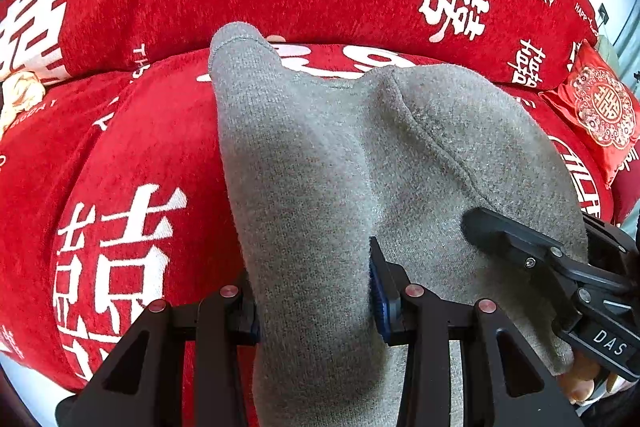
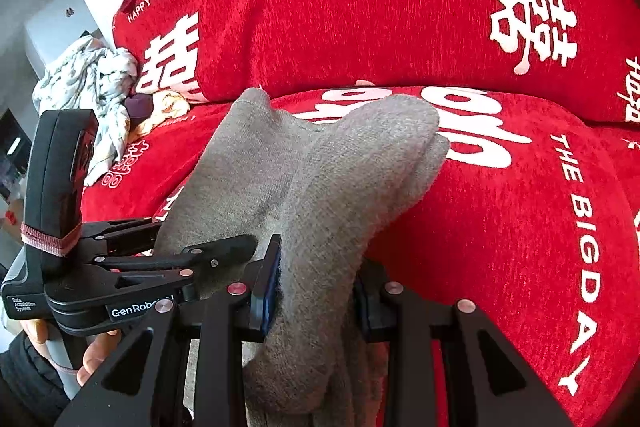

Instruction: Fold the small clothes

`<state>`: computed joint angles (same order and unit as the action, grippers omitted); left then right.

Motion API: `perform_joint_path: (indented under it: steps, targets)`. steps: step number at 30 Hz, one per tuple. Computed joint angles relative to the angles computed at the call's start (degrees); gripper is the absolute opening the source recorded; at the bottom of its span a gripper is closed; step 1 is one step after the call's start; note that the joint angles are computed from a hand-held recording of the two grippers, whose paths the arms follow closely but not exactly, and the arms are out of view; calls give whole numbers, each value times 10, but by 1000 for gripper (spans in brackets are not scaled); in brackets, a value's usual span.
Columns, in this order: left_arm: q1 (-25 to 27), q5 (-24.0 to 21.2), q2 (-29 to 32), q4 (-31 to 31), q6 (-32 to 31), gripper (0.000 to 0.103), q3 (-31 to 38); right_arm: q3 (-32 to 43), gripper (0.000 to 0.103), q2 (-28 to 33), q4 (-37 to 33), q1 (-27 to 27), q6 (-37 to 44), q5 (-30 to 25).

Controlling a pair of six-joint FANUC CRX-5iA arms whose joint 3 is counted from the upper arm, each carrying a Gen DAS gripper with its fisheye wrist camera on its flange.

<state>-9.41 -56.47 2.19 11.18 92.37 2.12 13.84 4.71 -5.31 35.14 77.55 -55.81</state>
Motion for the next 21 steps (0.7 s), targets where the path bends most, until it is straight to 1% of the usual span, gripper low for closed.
perform_joint_path:
  steps: [5, 11, 15, 18, 19, 21]
  targets:
    - [8, 18, -5, 23, -10, 42, -21, 8, 33, 7, 5, 2, 5, -4]
    - [7, 21, 2, 22, -15, 42, -31, -3, 33, 10, -8, -3, 7, 1]
    - [14, 49, -7, 46, -38, 43, -62, -12, 33, 12, -21, -10, 13, 7]
    - [23, 60, -11, 75, -66, 46, -81, -6, 33, 16, -52, -28, 27, 3]
    - [25, 63, -12, 80, -69, 48, -85, -3, 34, 19, -66, -35, 33, -1]
    - [26, 75, -16, 91, -79, 49, -96, -2, 35, 24, -83, -47, 39, -6]
